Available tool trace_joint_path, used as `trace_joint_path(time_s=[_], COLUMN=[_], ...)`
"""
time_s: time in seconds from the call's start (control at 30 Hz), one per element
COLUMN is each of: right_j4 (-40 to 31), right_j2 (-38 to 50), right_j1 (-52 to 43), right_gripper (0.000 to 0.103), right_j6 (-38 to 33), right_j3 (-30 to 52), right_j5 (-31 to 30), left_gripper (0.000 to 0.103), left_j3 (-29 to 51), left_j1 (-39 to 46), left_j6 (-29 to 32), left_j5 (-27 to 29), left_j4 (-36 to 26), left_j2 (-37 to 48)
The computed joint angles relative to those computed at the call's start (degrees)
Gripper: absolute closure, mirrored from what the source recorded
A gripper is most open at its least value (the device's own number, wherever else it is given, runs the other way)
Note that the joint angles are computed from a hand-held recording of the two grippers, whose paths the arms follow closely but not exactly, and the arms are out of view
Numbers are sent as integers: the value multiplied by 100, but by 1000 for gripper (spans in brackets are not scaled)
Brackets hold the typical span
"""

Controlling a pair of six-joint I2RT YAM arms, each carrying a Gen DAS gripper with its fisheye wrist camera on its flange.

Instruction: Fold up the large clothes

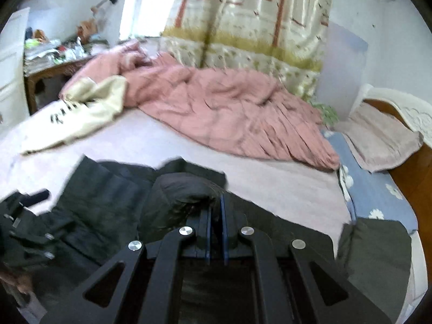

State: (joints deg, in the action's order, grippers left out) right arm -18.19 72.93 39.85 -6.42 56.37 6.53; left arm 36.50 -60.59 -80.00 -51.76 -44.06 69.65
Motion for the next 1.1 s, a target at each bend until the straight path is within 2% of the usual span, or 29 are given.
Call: trace_joint_path(time_s=[0.13,0.2,0.27,0.4,0.47,0.53,0.6,0.67,0.7,0.77,0.8,0.83,0.87,0.9,0.97,1.0,1.1], right_j4=[79,-75,-158,895,1454,1641,1784,1738,1695,1730,1735,1789,1913,2042,2095,2050,1956], right_j2=[82,379,756,490,62,-264,-620,-838,-937,-1109,-1131,-1198,-1259,-1264,-1118,-1013,-641], right_j1=[425,541,613,395,91,-307,-679,-1006,-1118,-1747,-1962,-2336,-2697,-2996,-3554,-3738,-4128], right_gripper=[95,86,63,32,25,23,23,17,17,17,17,17,17,17,17,17,17], right_j6=[407,407,369,857,1118,1345,1500,1541,1540,1351,1306,1248,1192,1152,1017,935,879], right_j3=[-58,-157,-431,-1585,-2147,-2382,-2554,-2562,-2550,-2555,-2539,-2575,-2657,-2727,-2710,-2646,-2410], right_j5=[176,136,-14,-130,-341,-648,-746,-469,-376,-568,-647,-786,-910,-992,-1236,-1393,-1845], left_gripper=[17,17,17,17,17,17,17,17,17,19,24,38,56,63,90,93,94], left_j3=[-146,-255,-291,-184,-256,-241,-305,-609,-861,-1112,-1081,-972,-809,-688,-484,-452,-208], left_j1=[62,181,274,269,306,380,539,1039,1404,1766,1793,1801,1781,1768,1654,1548,925], left_j6=[-40,131,232,-174,57,290,721,1546,1870,2026,2054,2123,2174,2242,2304,2273,1676], left_j5=[50,189,294,143,201,301,539,1336,1956,2518,2572,2579,2595,2640,2537,2310,821], left_j4=[-48,113,211,52,365,597,1084,2107,2757,3469,3560,3550,3458,3394,3210,3034,1786], left_j2=[-245,-340,-277,88,93,244,343,228,113,148,280,521,776,950,1161,1099,726])
